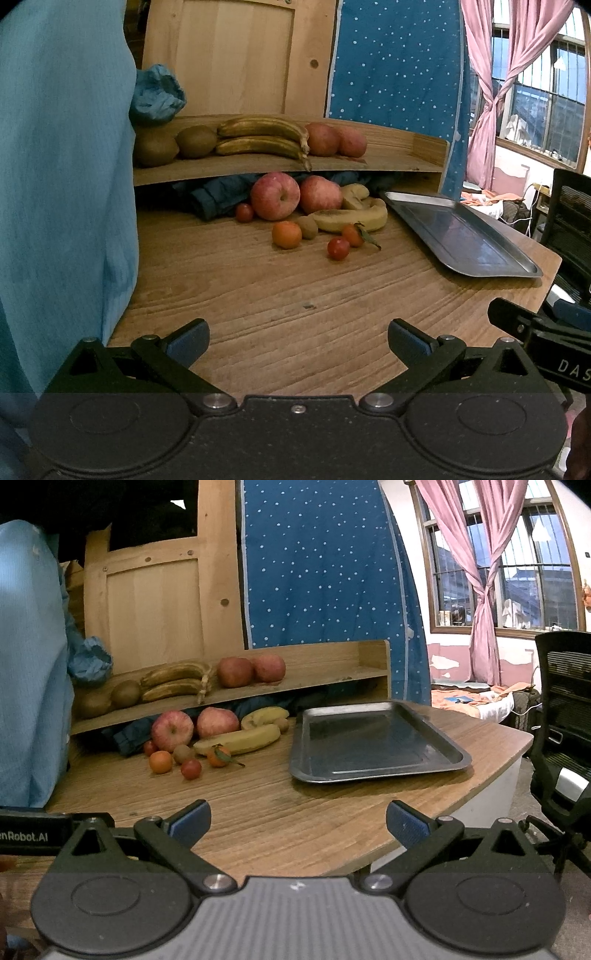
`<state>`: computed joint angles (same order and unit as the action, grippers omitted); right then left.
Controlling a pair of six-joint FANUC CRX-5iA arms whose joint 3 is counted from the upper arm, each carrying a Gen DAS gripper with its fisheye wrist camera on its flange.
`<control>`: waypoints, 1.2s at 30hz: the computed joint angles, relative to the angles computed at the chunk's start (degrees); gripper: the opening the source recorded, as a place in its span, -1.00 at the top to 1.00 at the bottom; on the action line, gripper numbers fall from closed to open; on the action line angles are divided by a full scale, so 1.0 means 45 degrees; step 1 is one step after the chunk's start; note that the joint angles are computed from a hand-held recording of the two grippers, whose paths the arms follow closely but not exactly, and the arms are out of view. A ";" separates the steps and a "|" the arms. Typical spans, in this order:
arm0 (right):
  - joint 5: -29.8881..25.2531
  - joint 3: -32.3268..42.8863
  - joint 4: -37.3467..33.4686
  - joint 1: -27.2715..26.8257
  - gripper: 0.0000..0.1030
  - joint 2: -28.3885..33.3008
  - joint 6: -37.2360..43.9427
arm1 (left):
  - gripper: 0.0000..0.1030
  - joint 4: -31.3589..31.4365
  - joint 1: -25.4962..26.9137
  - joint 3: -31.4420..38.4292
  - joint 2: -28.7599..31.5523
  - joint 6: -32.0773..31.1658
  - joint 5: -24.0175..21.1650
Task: Organize fruits
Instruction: 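Grasp the orange with the left tool while the right tool grasps the leafy tangerine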
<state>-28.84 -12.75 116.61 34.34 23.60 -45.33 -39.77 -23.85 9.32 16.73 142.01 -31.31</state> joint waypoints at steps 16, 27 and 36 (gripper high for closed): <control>0.1963 0.1784 -0.1632 -0.0471 -1.00 0.0598 0.3131 | -0.99 0.0428 0.0299 0.2052 0.0559 -0.1239 -0.1637; 0.3837 0.4057 0.0443 -0.1515 -1.00 0.1675 0.2785 | -0.99 -0.0525 0.0284 0.4346 0.1550 -0.1321 -0.2968; 0.5155 0.5910 0.2156 -0.2271 -1.00 0.2749 0.2396 | -0.99 0.0377 0.0662 0.6193 0.2930 -0.1915 -0.3870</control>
<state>-5.64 13.84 126.31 24.12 35.96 -34.54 -38.07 -20.87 37.19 29.92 133.39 -48.73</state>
